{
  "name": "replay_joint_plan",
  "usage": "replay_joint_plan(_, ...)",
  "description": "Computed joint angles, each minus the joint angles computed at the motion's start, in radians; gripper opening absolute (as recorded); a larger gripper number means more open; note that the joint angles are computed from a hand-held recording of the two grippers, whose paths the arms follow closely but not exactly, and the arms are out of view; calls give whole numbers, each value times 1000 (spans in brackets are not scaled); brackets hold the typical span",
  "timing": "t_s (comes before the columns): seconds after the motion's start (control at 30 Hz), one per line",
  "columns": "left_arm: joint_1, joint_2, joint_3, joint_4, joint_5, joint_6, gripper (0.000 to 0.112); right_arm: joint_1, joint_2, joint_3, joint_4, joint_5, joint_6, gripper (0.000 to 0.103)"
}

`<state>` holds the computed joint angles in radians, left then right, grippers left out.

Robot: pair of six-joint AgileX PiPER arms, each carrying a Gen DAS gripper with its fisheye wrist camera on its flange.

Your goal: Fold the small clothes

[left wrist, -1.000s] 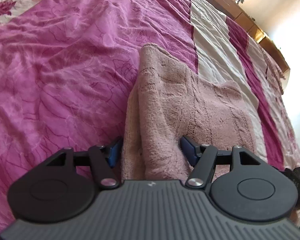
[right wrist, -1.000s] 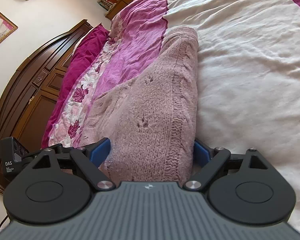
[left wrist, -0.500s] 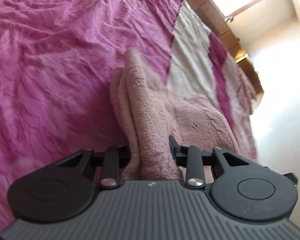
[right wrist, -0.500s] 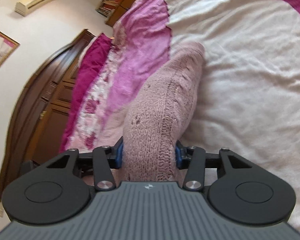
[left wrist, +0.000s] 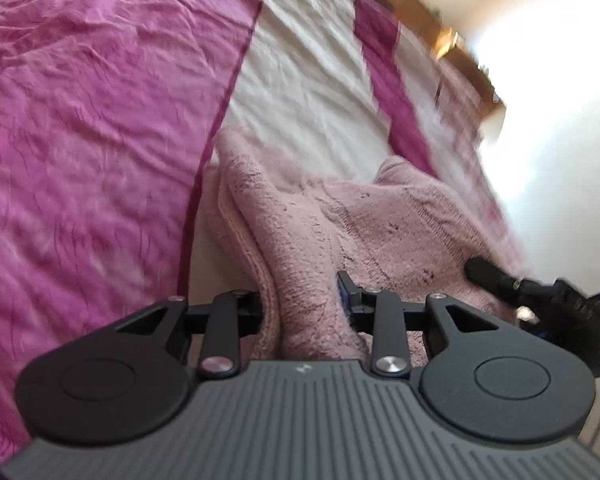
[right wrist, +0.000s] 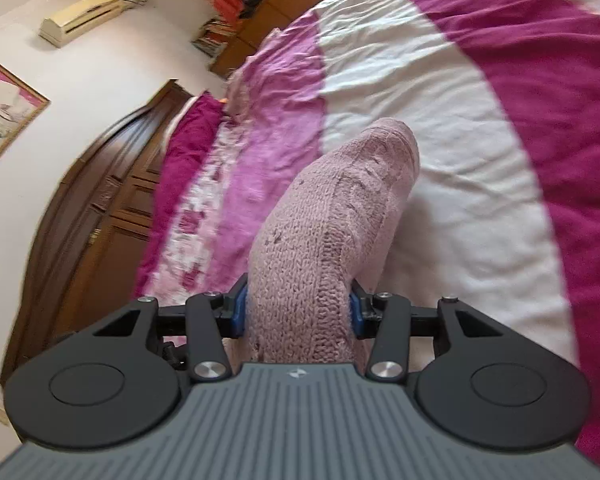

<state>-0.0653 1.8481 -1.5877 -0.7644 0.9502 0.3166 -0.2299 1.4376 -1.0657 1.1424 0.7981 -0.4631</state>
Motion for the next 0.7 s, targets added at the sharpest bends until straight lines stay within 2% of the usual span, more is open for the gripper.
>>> replay_joint_plan(0.1, -94, -40, 75, 217, -115, -109, 41, 9, -24, 101, -46, -55, -2, 53)
replay_joint_plan(0.2, -154, -97, 170, 357, -247, -168, 58, 33, -30, 195, -26, -146, -50, 59)
replay_joint_plan(0.23, -169, -110, 184, 400, -268, -195, 62, 29, -31, 222, 6, -160, -82, 62)
replay_joint_plan(0.3, -186, -124, 192, 466, -281, -234, 64, 12, -31, 265, 97, -162, -173, 65)
replay_joint_plan(0.37, -188, -143, 199, 511, -284, -269, 64, 3, -46, 287, 118, -158, -200, 68)
replay_joint_plan(0.5, -199, -217, 243, 623, -283, -364, 66, 38, -111, 298, 57, -214, -154, 73)
replay_joint_plan(0.7, -217, -334, 322, 751, -282, -478, 70, 77, -257, 346, -55, -253, -47, 82)
